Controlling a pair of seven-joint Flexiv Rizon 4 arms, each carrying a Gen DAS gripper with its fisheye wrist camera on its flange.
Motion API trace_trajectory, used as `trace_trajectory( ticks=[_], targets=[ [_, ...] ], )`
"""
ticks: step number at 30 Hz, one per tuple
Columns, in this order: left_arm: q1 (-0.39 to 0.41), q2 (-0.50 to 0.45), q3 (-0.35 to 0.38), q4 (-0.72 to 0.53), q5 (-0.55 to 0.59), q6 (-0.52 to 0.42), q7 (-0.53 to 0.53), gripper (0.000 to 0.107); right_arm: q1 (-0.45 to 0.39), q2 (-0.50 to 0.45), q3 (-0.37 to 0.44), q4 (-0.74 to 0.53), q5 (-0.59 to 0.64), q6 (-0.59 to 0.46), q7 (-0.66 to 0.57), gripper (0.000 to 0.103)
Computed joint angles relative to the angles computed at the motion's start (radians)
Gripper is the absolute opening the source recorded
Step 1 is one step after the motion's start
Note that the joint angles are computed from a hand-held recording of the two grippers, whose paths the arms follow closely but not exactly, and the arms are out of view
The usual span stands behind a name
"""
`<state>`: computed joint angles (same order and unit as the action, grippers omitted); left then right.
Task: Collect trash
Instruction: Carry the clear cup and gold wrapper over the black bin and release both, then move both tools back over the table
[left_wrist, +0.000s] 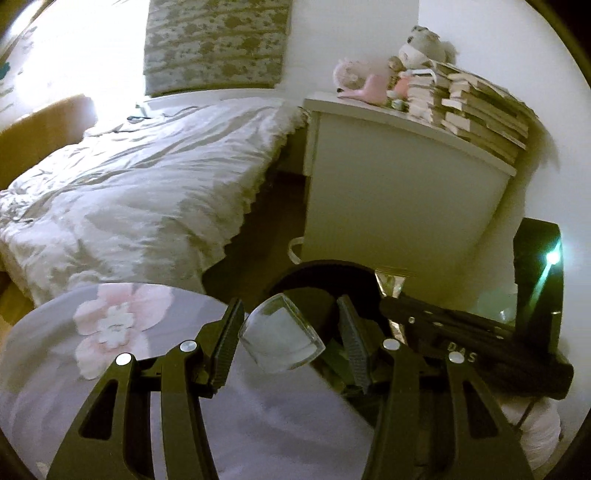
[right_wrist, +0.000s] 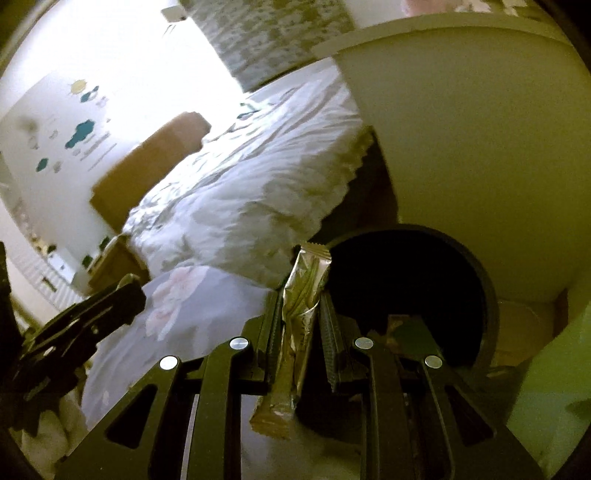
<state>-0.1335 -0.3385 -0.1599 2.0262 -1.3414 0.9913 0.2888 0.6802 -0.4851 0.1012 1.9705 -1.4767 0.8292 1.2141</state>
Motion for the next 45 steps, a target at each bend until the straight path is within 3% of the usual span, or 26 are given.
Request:
trace_trajectory(
  ticks=[13,19,21,23,24,28,30,37,39,41,45],
  targets=[
    [-0.033,-0.065,-0.037,-0.016,0.098,0.030,-0.076,0.051,-0.062,0.011,0.000,0.086,-0.005,0.035,0.080,0.021],
    [-0.036,-0.090,-0.061,-0.026,0.132,0.066,-0.109,0.053,-0.072,-0.001,0.004,0.094,0.048,0.040,0.052,0.023],
    [-0.035,-0.091,-0.069,-0.027,0.133,0.080,-0.110,0.060,-0.069,-0.004,0.002,0.092,0.072,0.040,0.041,0.045],
    [-0.033,-0.084,-0.081,-0.019,0.102,0.099,-0.085,0.076,-0.056,-0.001,0.000,0.096,0.086,0.020,0.056,0.061],
    [-0.032,-0.077,-0.086,-0.014,0.078,0.105,-0.063,0.079,-0.052,0.001,-0.001,0.097,0.086,0.014,0.062,0.063],
    [-0.036,-0.057,-0.071,-0.001,0.056,0.098,-0.044,0.080,-0.043,0.001,0.000,0.094,0.089,0.014,0.064,0.063],
    [-0.033,-0.045,-0.062,0.006,0.039,0.093,-0.037,0.087,-0.037,-0.001,0.000,0.087,0.079,0.019,0.071,0.063],
    [0.000,-0.008,-0.009,0.025,0.014,0.061,-0.045,0.088,-0.011,-0.036,-0.007,0.006,0.045,0.058,0.044,0.063],
    [0.017,-0.001,0.007,0.031,-0.004,0.061,-0.050,0.092,0.004,-0.051,-0.010,-0.030,0.047,0.064,0.018,0.072],
    [0.033,0.002,0.021,0.034,-0.053,0.088,-0.046,0.097,0.025,-0.077,-0.022,-0.086,0.035,0.071,-0.006,0.076],
    [0.060,-0.008,0.054,0.016,-0.237,0.179,0.015,0.097,0.078,-0.156,-0.050,-0.234,0.038,0.091,-0.118,0.076]
  ],
)
